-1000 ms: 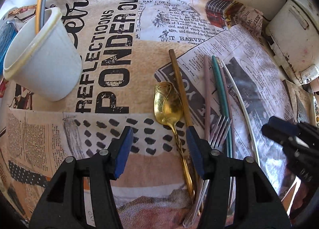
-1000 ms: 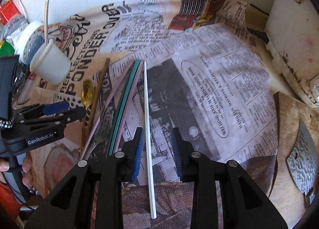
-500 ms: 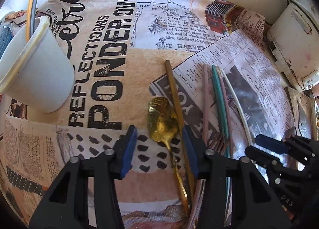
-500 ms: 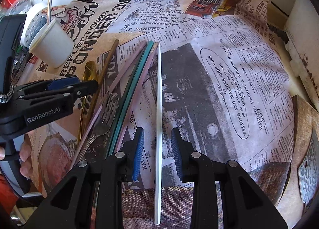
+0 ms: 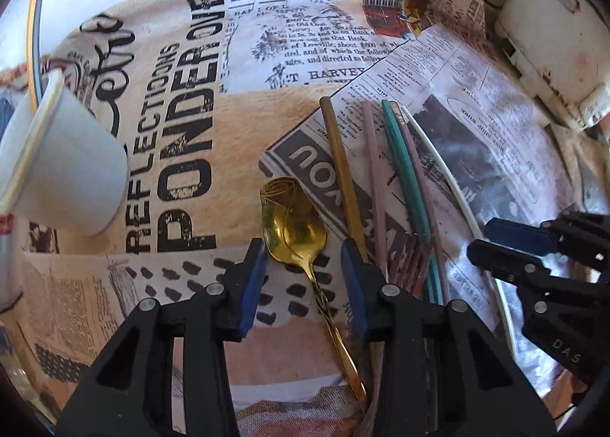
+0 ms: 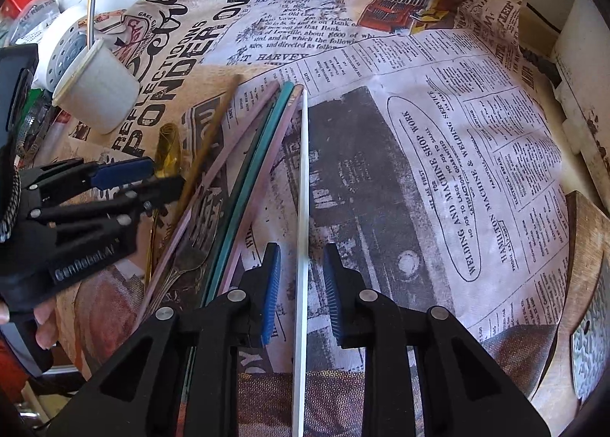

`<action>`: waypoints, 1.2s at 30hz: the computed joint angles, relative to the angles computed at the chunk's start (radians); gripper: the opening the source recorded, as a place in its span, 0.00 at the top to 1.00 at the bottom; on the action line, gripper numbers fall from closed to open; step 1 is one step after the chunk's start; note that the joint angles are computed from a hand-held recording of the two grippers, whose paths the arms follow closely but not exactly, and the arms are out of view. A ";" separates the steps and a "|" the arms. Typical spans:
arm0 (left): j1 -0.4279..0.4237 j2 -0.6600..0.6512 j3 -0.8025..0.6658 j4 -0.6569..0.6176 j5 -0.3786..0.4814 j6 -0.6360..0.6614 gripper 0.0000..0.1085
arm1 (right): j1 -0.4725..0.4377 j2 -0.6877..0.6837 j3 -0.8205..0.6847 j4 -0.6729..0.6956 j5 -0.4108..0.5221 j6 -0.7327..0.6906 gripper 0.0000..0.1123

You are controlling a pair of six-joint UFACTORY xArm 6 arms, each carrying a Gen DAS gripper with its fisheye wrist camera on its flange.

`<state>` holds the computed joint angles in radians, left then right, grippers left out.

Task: Organize utensils
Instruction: 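Grasp the gold spoon with the left tool while the right tool grasps the white straw, then carry the gold spoon into the white cup with the left tool while the right tool lifts the straw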

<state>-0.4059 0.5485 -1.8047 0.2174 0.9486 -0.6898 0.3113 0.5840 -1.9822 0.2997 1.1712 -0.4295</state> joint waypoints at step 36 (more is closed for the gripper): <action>0.002 -0.203 0.207 0.067 -0.169 -0.190 0.70 | -0.011 -0.051 0.014 0.047 -0.089 0.022 0.95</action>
<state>-0.4041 0.3452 -1.5976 0.2843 0.7793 -0.8800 0.3000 0.5326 -1.9685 0.3465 1.0825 -0.4071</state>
